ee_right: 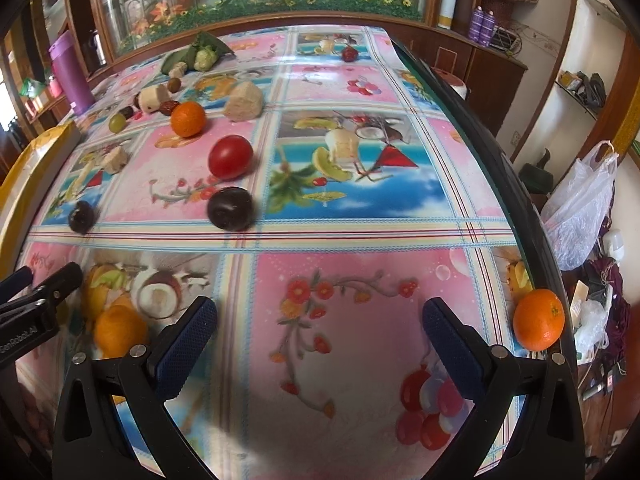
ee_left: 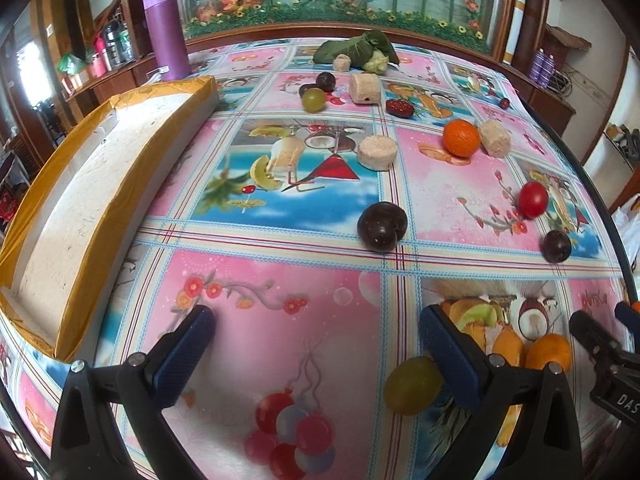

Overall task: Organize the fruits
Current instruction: 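Move both tools over the tablecloth toward the scattered fruits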

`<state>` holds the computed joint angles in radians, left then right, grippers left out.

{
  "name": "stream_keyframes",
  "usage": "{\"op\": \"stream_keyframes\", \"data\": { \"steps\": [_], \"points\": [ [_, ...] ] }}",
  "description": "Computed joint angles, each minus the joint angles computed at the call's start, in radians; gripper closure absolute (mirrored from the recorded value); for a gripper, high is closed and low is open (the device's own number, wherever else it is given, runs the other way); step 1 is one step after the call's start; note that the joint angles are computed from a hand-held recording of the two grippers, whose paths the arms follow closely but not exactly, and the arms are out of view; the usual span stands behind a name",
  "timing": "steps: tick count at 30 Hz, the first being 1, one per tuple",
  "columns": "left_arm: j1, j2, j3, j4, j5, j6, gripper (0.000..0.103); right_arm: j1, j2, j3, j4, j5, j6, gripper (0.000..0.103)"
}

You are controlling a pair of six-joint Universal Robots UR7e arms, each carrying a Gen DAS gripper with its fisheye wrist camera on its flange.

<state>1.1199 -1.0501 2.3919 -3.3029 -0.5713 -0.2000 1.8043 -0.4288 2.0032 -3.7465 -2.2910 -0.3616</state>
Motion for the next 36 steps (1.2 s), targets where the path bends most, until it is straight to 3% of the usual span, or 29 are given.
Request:
{"op": "stream_keyframes", "data": {
  "steps": [6, 12, 16, 22, 26, 30, 36],
  "points": [
    [-0.021, -0.051, 0.039, -0.062, -0.034, 0.028, 0.000, 0.057, -0.041, 0.041, -0.048, 0.055, 0.023, 0.000],
    [-0.065, -0.131, 0.076, -0.020, 0.026, 0.037, 0.000, 0.113, -0.060, 0.056, -0.009, 0.067, 0.086, 0.000],
    [-0.083, -0.198, 0.109, 0.004, 0.040, 0.013, 0.000, 0.167, -0.029, 0.046, -0.078, 0.002, 0.039, 0.000],
    [-0.134, -0.237, 0.167, -0.141, 0.075, 0.088, 0.000, 0.195, -0.009, 0.060, -0.162, 0.017, 0.024, 0.000],
    [-0.153, -0.265, 0.192, -0.196, 0.076, 0.125, 0.000, 0.204, -0.003, 0.054, -0.152, 0.002, 0.021, 0.000],
    [-0.173, -0.256, 0.220, -0.337, 0.100, 0.192, 0.000, 0.212, -0.001, 0.061, -0.161, -0.007, 0.029, 0.000],
    [-0.160, -0.247, 0.221, -0.378, 0.104, 0.220, 0.000, 0.226, 0.009, 0.067, -0.196, -0.031, 0.020, 0.000]
  ]
}}
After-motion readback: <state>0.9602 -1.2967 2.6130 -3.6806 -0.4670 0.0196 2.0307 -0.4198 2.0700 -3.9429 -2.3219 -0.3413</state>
